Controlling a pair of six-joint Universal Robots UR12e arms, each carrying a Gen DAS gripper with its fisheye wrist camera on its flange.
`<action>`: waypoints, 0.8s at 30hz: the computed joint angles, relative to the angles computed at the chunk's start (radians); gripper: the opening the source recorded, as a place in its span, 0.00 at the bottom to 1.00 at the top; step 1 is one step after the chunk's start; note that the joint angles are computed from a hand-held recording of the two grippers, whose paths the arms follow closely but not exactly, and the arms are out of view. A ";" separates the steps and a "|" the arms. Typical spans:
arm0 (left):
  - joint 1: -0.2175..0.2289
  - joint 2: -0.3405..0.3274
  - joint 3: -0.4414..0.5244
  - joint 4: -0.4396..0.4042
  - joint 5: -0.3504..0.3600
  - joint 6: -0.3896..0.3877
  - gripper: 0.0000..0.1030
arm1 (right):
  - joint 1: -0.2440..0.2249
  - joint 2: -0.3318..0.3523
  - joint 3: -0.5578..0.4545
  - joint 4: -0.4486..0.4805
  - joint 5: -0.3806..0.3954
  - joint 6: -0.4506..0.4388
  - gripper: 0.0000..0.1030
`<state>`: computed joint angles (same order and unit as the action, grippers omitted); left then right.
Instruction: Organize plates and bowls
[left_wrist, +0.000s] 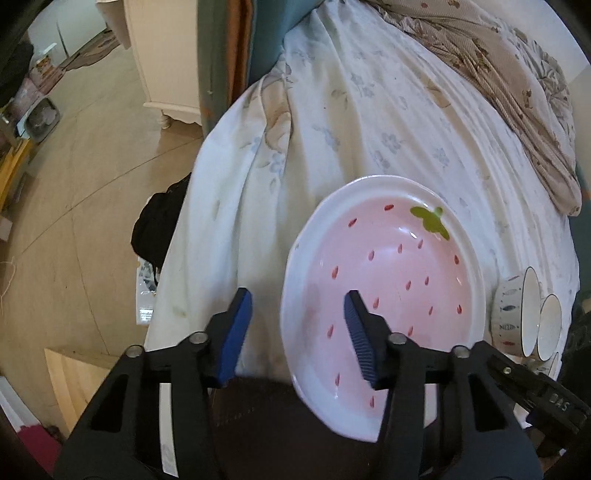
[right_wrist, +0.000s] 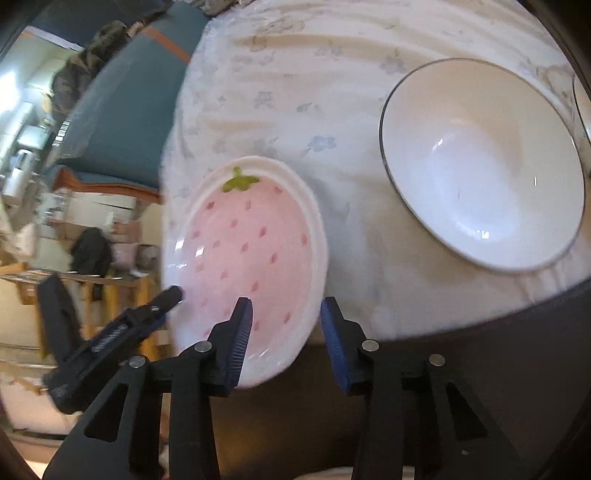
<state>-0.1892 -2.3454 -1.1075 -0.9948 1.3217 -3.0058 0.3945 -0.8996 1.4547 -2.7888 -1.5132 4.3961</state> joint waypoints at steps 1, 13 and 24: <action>0.000 -0.008 0.013 -0.016 -0.007 0.010 0.40 | -0.004 0.008 -0.005 -0.003 0.010 0.001 0.39; -0.017 -0.042 0.051 -0.029 0.016 0.099 0.32 | -0.015 0.047 -0.042 0.042 0.020 -0.035 0.25; -0.009 0.002 0.006 -0.008 0.011 0.078 0.25 | 0.002 0.020 -0.026 0.013 -0.003 -0.107 0.18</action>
<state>-0.1978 -2.3431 -1.1012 -1.0029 1.3324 -2.9279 0.3962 -0.8797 1.4283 -2.7760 -1.5165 4.2894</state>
